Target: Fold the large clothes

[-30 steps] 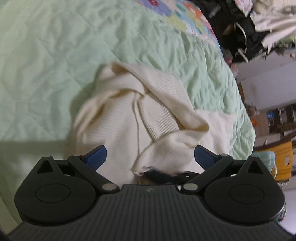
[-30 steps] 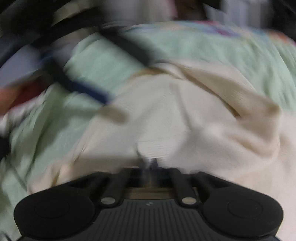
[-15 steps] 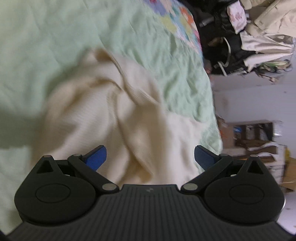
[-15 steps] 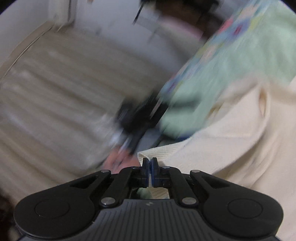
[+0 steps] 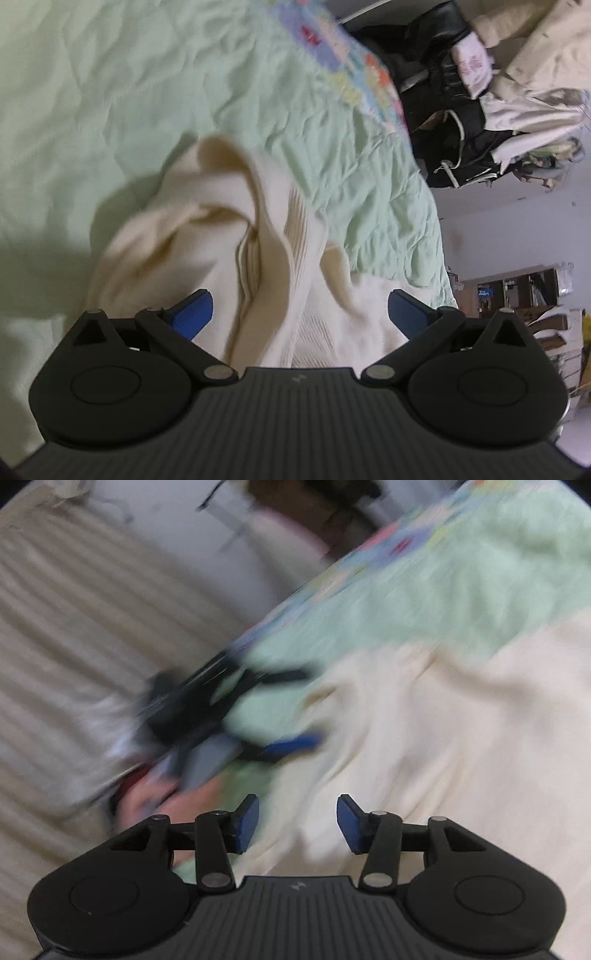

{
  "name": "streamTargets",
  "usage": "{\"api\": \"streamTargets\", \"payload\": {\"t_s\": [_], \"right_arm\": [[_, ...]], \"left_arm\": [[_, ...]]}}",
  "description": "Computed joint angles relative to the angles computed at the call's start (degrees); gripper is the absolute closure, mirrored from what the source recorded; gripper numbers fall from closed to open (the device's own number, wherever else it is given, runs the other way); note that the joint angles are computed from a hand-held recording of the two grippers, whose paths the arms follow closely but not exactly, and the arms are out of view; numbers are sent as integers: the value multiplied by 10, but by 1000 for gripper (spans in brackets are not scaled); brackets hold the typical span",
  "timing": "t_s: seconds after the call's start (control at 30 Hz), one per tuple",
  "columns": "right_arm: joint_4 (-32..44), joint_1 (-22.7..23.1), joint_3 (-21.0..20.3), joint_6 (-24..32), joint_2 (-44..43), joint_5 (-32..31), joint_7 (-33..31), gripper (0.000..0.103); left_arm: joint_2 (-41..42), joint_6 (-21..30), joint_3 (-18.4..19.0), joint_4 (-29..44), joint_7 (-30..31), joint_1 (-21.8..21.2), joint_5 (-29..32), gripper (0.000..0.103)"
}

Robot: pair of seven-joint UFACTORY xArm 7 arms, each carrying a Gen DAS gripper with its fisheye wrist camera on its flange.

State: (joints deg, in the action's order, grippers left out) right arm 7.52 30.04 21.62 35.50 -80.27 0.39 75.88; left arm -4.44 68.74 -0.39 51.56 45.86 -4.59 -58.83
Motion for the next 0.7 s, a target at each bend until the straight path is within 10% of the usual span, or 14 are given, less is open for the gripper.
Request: {"api": "streamTargets", "payload": {"t_s": [0.17, 0.33, 0.47, 0.7], "right_arm": [[71, -105, 13, -61, 190, -77, -81, 54], [183, -230, 98, -74, 386, -186, -123, 64], [237, -288, 137, -53, 485, -276, -110, 94], [244, -361, 128, -170, 472, -402, 18, 91]], "left_arm": [[-39, -126, 0, -28, 36, -5, -19, 0], [-12, -144, 19, 5, 31, 7, 8, 0], [9, -135, 23, 27, 13, 25, 32, 0], [21, -155, 21, 42, -3, 46, 67, 0]]}}
